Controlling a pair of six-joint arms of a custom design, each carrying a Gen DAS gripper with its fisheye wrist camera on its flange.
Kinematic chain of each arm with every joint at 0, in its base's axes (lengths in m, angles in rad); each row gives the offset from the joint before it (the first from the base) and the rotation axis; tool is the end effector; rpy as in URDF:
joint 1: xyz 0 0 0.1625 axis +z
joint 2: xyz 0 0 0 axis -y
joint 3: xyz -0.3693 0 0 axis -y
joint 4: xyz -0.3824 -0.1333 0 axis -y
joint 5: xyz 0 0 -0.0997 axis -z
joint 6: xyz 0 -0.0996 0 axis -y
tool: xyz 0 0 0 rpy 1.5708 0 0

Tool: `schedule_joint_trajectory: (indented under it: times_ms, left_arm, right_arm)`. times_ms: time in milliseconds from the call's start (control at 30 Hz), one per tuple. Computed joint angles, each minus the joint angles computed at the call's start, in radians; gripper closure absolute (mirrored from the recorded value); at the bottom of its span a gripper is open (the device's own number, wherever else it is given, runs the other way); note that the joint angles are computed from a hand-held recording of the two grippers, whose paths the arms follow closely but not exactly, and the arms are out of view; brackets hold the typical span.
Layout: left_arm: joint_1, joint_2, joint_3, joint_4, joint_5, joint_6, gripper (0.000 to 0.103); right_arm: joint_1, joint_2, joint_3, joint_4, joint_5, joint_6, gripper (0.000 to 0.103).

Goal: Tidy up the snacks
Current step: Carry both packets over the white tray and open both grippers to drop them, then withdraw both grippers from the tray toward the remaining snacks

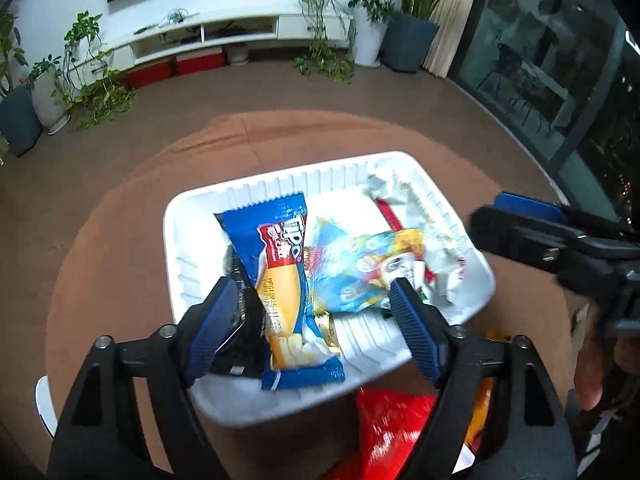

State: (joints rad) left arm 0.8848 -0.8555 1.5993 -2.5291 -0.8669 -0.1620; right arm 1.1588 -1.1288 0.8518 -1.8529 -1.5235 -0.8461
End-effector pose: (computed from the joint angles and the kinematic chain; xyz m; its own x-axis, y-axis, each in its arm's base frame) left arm -0.2506 -0.6183 0.1294 -0.7681 0.2494 -0.5897 0.5016 0.8068 -0.3121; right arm -0.1391 -0.6629 0.5694 -0.8676 -0.3317 0.3706 -0.4678 0.7972 -0.3816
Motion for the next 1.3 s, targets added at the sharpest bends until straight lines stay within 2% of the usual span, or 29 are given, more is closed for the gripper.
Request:
schedule_joint_trajectory:
  times_ms: [33,100,267,333,433,500,567,633,667,833,967,1133,1300]
  left_arm:
    - [-0.009,-0.020,0.022,-0.007,0.004,-0.008,0.017]
    - [-0.026,-0.057,0.060,-0.023,0.009,-0.020,0.016]
    - [-0.071,-0.151,0.166,-0.062,0.002,-0.056,0.014]
    - [-0.093,-0.194,0.211,-0.072,0.001,-0.072,0.010]
    - [-0.134,-0.281,0.300,-0.112,0.000,-0.063,0.001]
    - [-0.170,-0.344,0.372,-0.139,0.017,-0.031,0.000]
    - [-0.224,-0.417,0.454,-0.118,0.067,-0.014,0.000]
    - [-0.259,-0.481,0.516,-0.081,0.093,-0.046,0.000]
    - [-0.283,-0.533,0.561,-0.046,0.095,-0.099,0.000]
    - [-0.351,-0.693,0.703,0.207,0.123,-0.378,0.000]
    - [-0.350,-0.733,0.769,0.293,0.079,-0.454,0.000]
    - [-0.320,-0.719,0.783,0.315,0.080,-0.435,0.000]
    - [-0.263,-0.629,0.741,0.270,0.082,-0.337,0.001]
  right_arm:
    - [-0.008,-0.017,0.007,0.008,0.026,0.005,0.018]
    - [-0.029,-0.057,0.033,0.019,0.080,0.014,0.013]
    - [-0.068,-0.145,0.099,0.050,0.161,0.013,0.012]
    - [-0.084,-0.183,0.131,0.062,0.190,0.003,0.012]
    - [-0.129,-0.249,0.181,0.103,0.266,-0.034,0.010]
    - [-0.171,-0.306,0.232,0.128,0.323,-0.076,0.006]
    - [-0.207,-0.347,0.267,0.152,0.354,-0.111,0.004]
    - [-0.256,-0.398,0.321,0.169,0.386,-0.154,0.004]
    - [-0.279,-0.418,0.343,0.177,0.398,-0.167,0.003]
    - [-0.395,-0.521,0.473,0.205,0.407,-0.232,0.003]
    - [-0.473,-0.608,0.598,0.169,0.390,-0.326,0.003]
    - [-0.528,-0.674,0.686,0.169,0.357,-0.420,0.003]
    - [-0.546,-0.704,0.737,0.153,0.342,-0.468,0.006]
